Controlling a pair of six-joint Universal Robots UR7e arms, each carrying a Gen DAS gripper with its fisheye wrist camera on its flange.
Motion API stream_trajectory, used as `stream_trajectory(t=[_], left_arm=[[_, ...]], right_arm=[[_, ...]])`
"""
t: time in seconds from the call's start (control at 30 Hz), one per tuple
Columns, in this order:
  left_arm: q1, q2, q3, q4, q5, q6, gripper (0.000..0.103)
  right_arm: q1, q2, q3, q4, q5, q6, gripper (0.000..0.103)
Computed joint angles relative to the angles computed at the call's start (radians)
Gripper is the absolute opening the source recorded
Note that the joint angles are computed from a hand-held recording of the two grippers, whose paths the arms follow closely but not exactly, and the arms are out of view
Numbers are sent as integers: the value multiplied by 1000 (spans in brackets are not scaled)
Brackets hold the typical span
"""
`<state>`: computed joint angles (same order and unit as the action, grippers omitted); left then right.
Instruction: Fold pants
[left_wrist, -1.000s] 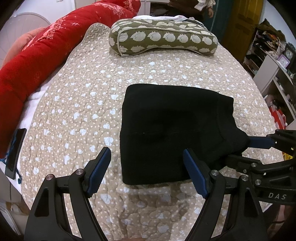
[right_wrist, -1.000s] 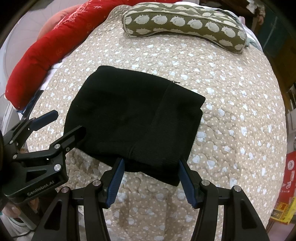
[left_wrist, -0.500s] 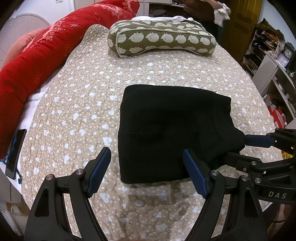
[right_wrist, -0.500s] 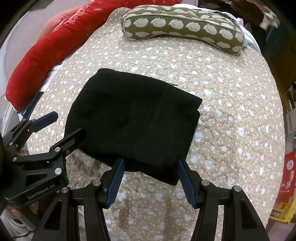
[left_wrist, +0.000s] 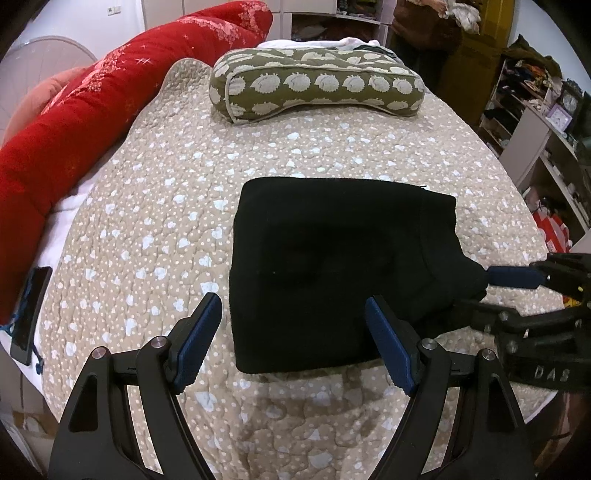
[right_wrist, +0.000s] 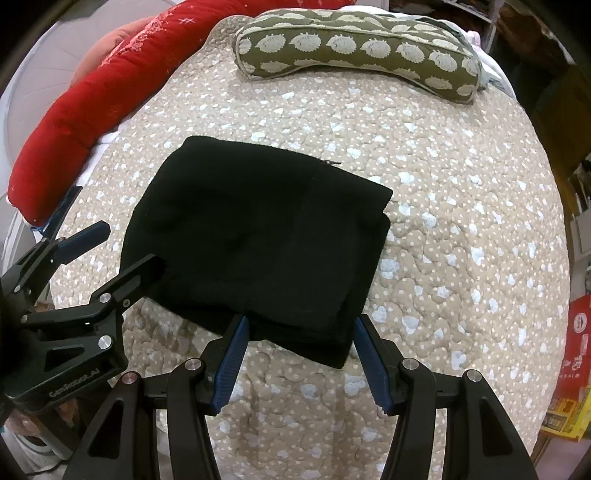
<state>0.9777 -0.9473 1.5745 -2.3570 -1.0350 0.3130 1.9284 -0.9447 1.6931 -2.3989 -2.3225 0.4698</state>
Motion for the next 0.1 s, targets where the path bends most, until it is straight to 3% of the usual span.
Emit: stream_trajectory(t=[0.1], left_arm=[[5,3,-9,10,-7,-7,81]], right_arm=[[2,-14,27,-53,-37,1,57]])
